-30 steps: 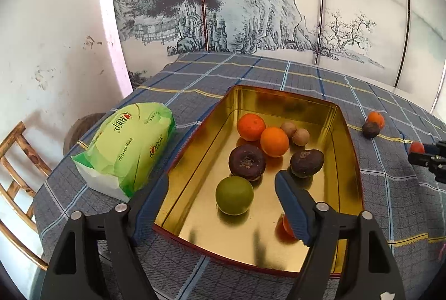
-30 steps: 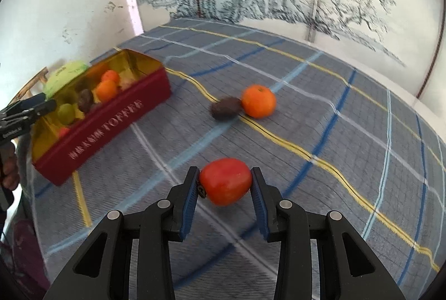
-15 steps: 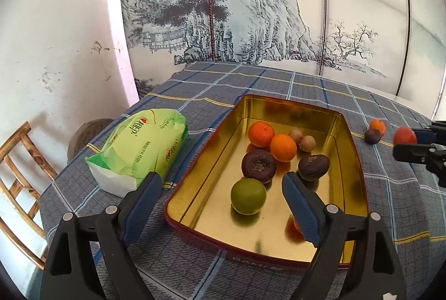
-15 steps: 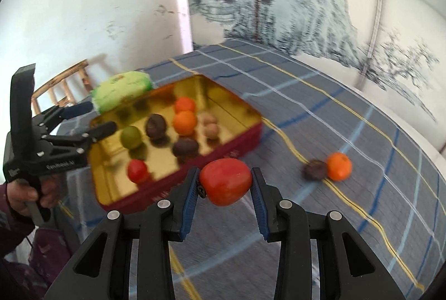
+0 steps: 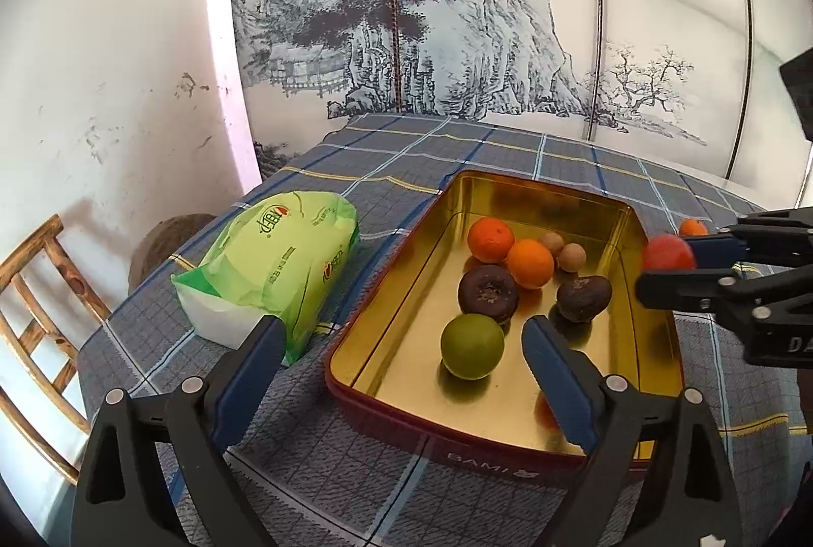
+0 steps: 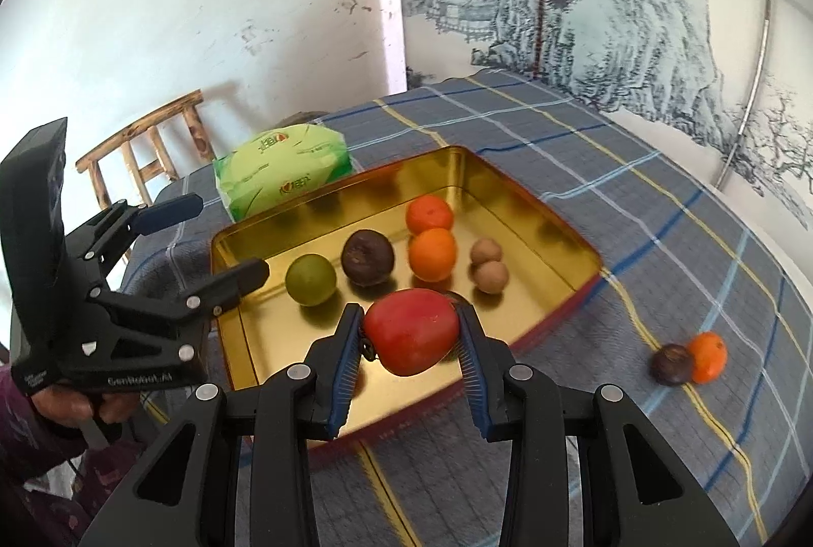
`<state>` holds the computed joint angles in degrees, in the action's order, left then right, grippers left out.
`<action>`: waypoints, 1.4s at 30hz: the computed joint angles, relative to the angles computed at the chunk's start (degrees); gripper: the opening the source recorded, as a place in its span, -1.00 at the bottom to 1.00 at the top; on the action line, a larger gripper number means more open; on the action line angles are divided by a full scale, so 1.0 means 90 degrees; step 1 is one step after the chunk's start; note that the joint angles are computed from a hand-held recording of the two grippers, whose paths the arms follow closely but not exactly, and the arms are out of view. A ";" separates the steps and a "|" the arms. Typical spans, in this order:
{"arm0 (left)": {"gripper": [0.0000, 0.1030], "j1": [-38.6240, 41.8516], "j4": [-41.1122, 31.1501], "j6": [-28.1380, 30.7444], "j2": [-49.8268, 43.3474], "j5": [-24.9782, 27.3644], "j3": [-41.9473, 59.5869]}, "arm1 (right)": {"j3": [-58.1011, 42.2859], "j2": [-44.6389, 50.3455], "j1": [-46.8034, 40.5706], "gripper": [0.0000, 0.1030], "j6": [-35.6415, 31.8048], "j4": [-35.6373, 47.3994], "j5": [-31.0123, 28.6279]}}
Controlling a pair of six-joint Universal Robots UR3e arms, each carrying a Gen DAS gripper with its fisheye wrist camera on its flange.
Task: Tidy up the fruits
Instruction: 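Lower the red tomato into the tin and open the right gripper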
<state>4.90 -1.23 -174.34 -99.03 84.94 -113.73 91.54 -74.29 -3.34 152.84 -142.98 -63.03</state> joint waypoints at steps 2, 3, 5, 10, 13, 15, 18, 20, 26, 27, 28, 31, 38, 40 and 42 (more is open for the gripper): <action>0.79 0.0009 -0.0010 0.0000 -0.0012 0.0027 0.0006 | -0.0246 0.0230 0.0113 -0.26 0.0065 0.0080 -0.0059; 0.80 0.0021 -0.0013 -0.0002 -0.0015 0.0023 0.0010 | -0.0343 0.0314 0.0147 -0.26 0.0088 0.0130 -0.0061; 0.80 0.0043 -0.0016 0.0000 -0.0015 0.0022 -0.0005 | -0.0532 0.0487 0.0221 -0.26 0.0104 0.0214 -0.0083; 0.81 0.0079 -0.0045 0.0014 0.0003 0.0037 -0.0010 | -0.0989 0.0908 0.0485 -0.26 0.0161 0.0308 -0.0240; 0.83 0.0090 -0.0045 0.0030 0.0013 0.0034 -0.0028 | -0.1198 0.1098 0.0607 -0.26 0.0208 0.0343 -0.0342; 0.85 0.0088 -0.0035 0.0028 0.0007 0.0037 -0.0028 | -0.1304 0.1201 0.0667 -0.26 0.0227 0.0365 -0.0401; 0.88 0.0066 -0.0032 0.0024 0.0000 0.0074 -0.0024 | -0.1431 0.1331 0.0718 -0.26 0.0260 0.0398 -0.0469; 0.88 0.0096 -0.0012 0.0059 0.0003 0.0051 -0.0063 | -0.1500 0.1397 0.0733 -0.26 0.0262 0.0439 -0.0493; 0.89 0.0129 0.0032 0.0119 -0.0030 0.0030 -0.0097 | -0.1599 0.1528 0.0803 -0.26 0.0298 0.0453 -0.0594; 0.89 0.0130 0.0030 0.0120 -0.0028 0.0034 -0.0100 | -0.1617 0.1546 0.0812 -0.26 0.0303 0.0461 -0.0602; 0.89 0.0135 0.0034 0.0120 -0.0023 0.0035 -0.0106 | -0.1644 0.1570 0.0819 -0.26 0.0310 0.0481 -0.0602; 0.89 0.0136 0.0040 0.0120 -0.0019 0.0033 -0.0117 | -0.1642 0.1586 0.0831 -0.26 0.0309 0.0468 -0.0617; 0.90 0.0156 0.0050 0.0141 -0.0031 0.0023 -0.0137 | -0.1730 0.1672 0.0886 -0.26 0.0337 0.0473 -0.0671; 0.90 0.0168 0.0074 0.0152 -0.0043 0.0018 -0.0155 | -0.1765 0.1704 0.0885 -0.26 0.0363 0.0488 -0.0648; 0.90 0.0168 0.0065 0.0148 -0.0042 0.0013 -0.0154 | -0.1755 0.1707 0.0885 -0.26 0.0391 0.0456 -0.0633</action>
<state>6.41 -0.65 -173.01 -99.41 85.06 -115.11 75.75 -58.93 4.62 156.36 -138.88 -68.73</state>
